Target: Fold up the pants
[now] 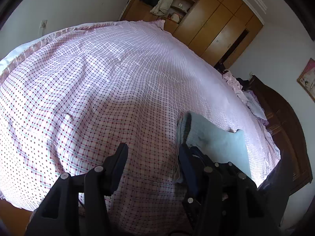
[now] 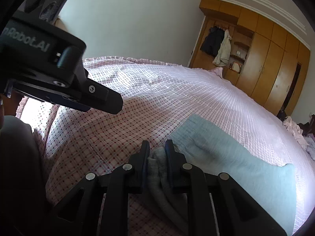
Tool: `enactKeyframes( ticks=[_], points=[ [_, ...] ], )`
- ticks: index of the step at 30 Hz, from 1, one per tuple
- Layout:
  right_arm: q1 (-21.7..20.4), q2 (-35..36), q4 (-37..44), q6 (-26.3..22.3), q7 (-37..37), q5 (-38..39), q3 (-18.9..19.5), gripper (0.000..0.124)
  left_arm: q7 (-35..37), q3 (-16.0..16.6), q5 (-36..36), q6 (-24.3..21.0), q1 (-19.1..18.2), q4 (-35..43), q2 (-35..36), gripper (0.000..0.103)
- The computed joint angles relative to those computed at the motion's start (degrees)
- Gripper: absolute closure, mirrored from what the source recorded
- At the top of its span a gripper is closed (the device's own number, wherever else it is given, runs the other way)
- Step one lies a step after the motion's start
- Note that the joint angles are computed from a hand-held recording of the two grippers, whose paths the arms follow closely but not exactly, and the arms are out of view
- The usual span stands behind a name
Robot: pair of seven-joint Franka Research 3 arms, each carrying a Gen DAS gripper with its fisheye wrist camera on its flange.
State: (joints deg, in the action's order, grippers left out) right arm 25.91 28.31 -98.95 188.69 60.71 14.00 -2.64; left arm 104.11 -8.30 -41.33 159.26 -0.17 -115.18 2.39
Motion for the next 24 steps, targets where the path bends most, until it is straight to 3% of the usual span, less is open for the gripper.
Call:
enactKeyframes(
  ticks=[7, 14, 20, 24],
  points=[
    [-7.7, -0.7, -1.5, 1.5, -1.6, -1.1, 8.9, 0.114, 1.2, 0.0, -2.4, -0.4, 0.1, 0.0, -0.3, 0.046],
    [-10.0, -0.7, -2.0, 3.7, -1.5, -1.6, 11.8, 0.114, 2.5, 0.4, -4.8, -1.3, 0.2, -0.3, -0.6, 0.046],
    [-11.9, 0.2, -1.2, 1.2, -1.5, -2.7, 13.7, 0.114, 2.6, 0.7, -7.3, -1.6, 0.3, -0.5, -0.9, 0.046],
    [-12.3, 0.2, -1.3, 2.7, -1.4, -2.8, 14.4, 0.114, 3.3, 1.0, -10.0, -2.7, 0.5, -0.3, -0.9, 0.046]
  ],
)
